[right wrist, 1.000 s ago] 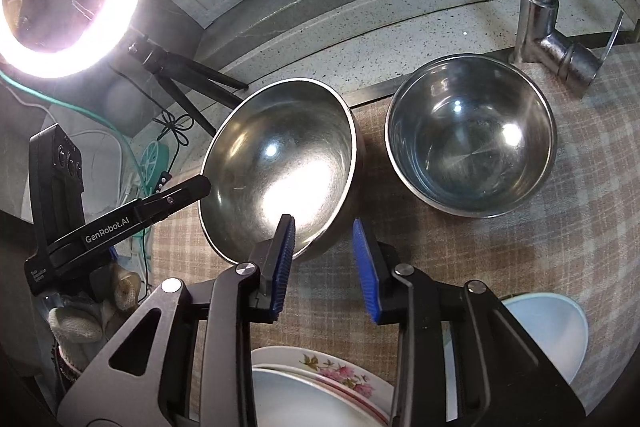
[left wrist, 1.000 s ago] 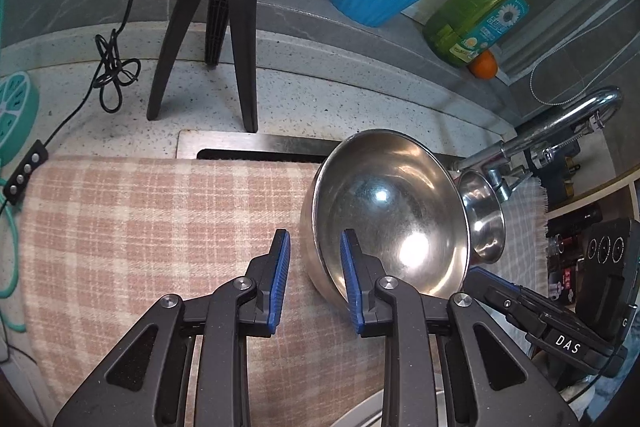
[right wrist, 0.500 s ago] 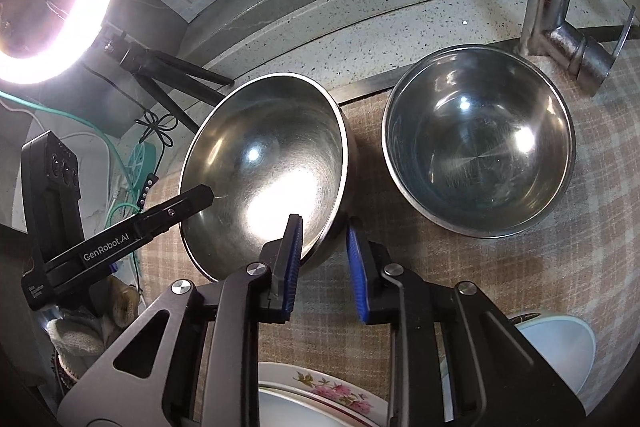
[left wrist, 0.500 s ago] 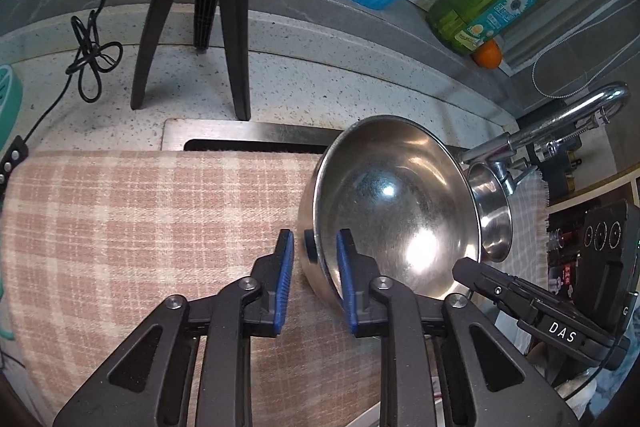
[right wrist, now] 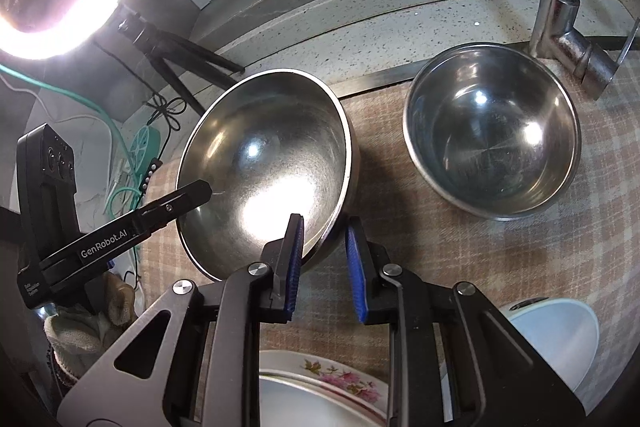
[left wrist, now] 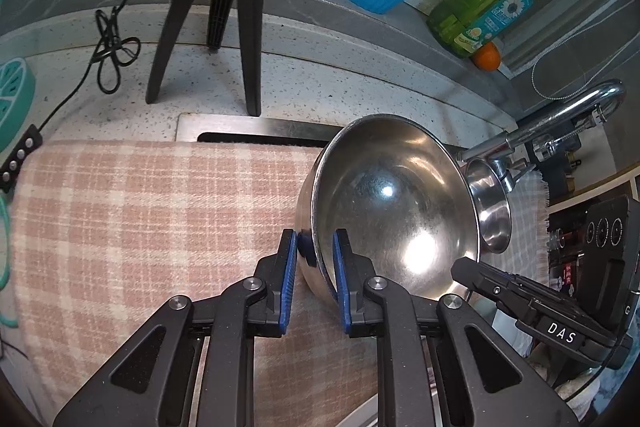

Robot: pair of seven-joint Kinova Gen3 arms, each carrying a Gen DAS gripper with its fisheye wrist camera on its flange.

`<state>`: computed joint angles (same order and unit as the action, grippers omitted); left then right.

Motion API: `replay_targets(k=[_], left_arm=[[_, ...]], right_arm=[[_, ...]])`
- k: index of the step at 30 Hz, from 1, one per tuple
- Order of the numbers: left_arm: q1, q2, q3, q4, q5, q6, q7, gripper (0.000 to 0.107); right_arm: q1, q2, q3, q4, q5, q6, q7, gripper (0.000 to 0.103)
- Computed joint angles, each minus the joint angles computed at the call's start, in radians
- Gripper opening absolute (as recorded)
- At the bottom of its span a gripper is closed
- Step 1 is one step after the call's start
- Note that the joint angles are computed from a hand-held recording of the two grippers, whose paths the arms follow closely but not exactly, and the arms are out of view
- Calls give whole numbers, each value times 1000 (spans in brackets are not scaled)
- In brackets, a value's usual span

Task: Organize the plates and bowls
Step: 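Close both grippers on the rim of the large steel bowl, then lift the steel bowl with both grippers and carry it toward the plate stack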

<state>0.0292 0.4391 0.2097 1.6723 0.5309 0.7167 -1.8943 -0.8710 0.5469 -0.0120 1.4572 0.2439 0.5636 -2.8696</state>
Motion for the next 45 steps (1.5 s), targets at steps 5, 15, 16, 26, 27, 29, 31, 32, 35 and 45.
replay_targets(k=[5, 15, 16, 26, 27, 29, 31, 32, 35, 45], left_arm=[[-32, -46, -1, 60, 27, -11, -39, 16], [-72, -143, -33, 183, 98, -36, -113, 16], [-75, -153, -37, 195, 106, -38, -119, 16], [-91, -230, -76, 283, 172, -50, -190, 16], [-94, -236, -80, 290, 180, -48, -199, 16], [-99, -249, -89, 305, 196, -46, -213, 16], [-101, -261, -99, 319, 205, -47, -224, 16], [-103, -270, -105, 327, 207, -48, -229, 16], [-112, -291, -123, 352, 221, -48, -247, 16], [-154, -341, -186, 424, 245, -41, -285, 16]], right_arm=[[-17, 2, -14, -16, 5, 11, 17, 22], [-71, 18, -28, -62, 12, 39, 41, 22], [-75, 19, -29, -63, 13, 39, 41, 22], [-124, 33, -27, -117, 34, 82, 28, 22], [-125, 33, -29, -119, 33, 81, 28, 22], [-130, 35, -32, -124, 33, 83, 28, 22], [-139, 36, -33, -130, 35, 89, 29, 22], [-139, 41, -38, -139, 34, 92, 34, 22], [-143, 54, -47, -163, 29, 103, 51, 22], [-144, 143, -74, -306, -26, 156, 161, 22]])
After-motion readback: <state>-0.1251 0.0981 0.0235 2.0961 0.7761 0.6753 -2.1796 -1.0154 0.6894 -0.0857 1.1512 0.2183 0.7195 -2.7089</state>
